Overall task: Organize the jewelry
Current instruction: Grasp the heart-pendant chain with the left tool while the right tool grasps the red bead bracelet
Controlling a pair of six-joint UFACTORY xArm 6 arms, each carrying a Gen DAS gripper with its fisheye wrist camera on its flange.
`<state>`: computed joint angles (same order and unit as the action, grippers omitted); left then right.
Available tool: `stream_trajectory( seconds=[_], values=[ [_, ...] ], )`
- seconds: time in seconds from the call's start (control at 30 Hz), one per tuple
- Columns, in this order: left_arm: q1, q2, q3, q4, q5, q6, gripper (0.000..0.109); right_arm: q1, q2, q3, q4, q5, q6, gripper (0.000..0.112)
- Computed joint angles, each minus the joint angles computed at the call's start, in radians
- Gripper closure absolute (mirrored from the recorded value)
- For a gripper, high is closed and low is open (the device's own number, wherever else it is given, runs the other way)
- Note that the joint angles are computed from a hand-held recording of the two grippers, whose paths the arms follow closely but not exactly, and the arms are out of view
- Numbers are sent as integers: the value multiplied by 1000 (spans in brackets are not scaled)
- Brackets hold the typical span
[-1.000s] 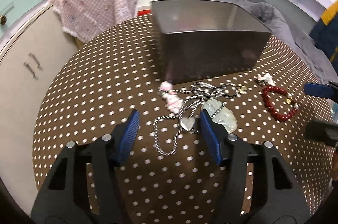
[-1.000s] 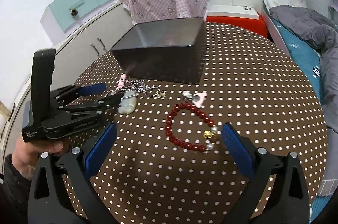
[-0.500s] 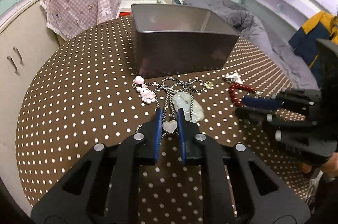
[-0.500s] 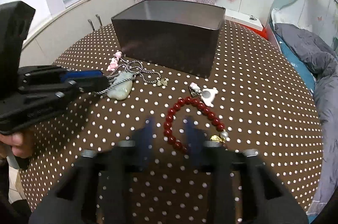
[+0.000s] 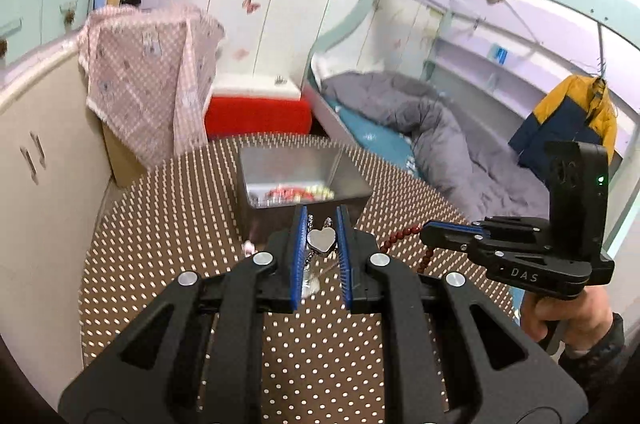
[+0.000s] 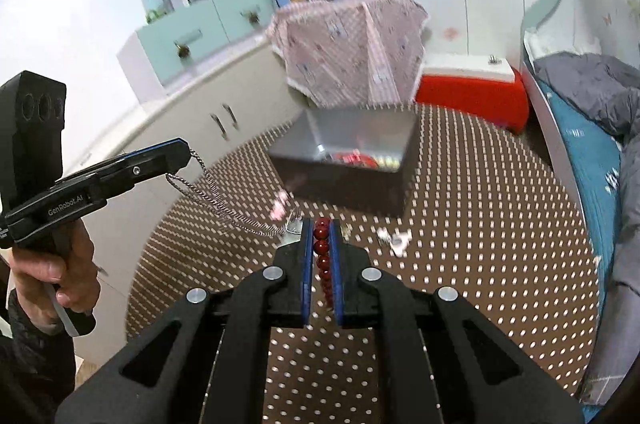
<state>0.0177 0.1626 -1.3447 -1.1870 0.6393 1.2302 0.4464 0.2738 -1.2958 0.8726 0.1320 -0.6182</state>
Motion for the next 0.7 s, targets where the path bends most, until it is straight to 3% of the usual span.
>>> stream_trajectory(
  seconds=[0.27,0.7],
  values=[
    [16,-94,28,-79,-4,80,94,27,-48,-23,31,-32,-72,106],
    [-4,-87,-101,-72,-31,101,94,16,-44,-160,5,-51,-148,106]
  ],
)
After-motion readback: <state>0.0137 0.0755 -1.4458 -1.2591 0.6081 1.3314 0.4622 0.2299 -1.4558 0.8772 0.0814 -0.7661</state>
